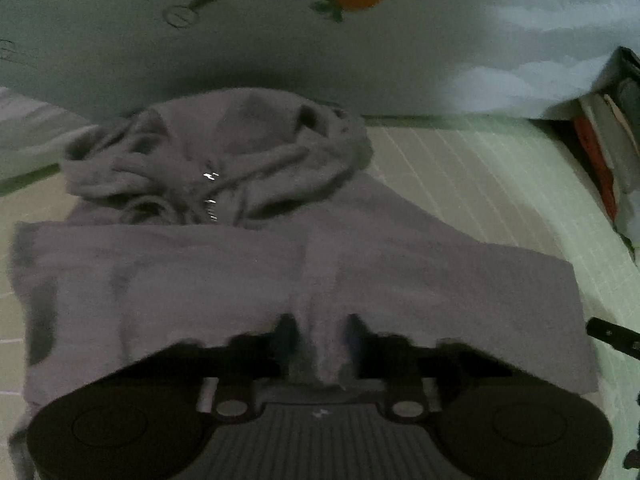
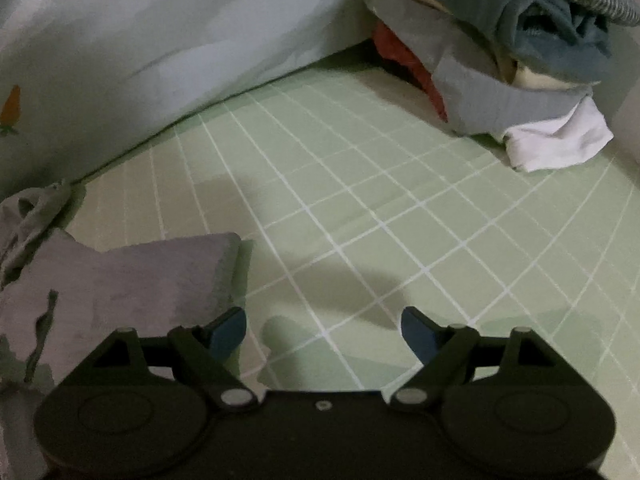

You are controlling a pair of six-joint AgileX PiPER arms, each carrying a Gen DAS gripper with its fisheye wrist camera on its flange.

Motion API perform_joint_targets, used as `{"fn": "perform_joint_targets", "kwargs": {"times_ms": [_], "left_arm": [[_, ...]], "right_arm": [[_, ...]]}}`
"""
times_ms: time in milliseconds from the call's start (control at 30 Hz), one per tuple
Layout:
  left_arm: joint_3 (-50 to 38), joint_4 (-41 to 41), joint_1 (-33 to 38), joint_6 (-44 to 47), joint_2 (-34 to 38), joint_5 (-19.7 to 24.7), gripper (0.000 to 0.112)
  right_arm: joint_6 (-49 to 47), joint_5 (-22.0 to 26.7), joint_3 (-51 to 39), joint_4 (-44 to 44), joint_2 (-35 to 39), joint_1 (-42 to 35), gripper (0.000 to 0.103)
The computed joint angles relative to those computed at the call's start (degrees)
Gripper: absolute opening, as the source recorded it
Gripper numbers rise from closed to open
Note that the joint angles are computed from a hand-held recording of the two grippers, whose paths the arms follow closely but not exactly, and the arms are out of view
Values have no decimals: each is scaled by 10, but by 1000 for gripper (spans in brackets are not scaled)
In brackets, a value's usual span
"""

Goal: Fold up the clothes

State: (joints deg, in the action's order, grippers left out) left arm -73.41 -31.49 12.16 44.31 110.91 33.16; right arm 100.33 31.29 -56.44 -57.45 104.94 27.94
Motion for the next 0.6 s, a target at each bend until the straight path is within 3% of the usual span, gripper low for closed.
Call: {"fn": "perform_joint_targets", "kwargs": {"times_ms": [67,267,600], "left_arm": [[10,-12,-1,28,-5,-12,11],[10,-100,47,85,-27,40,4],[32,-242,128,203,-121,68,4]], "right_arm": [[10,2,-2,-8,8,2,85],[36,18,3,-24,11,18,85],[32,51,6,-21,13,52,86]]}}
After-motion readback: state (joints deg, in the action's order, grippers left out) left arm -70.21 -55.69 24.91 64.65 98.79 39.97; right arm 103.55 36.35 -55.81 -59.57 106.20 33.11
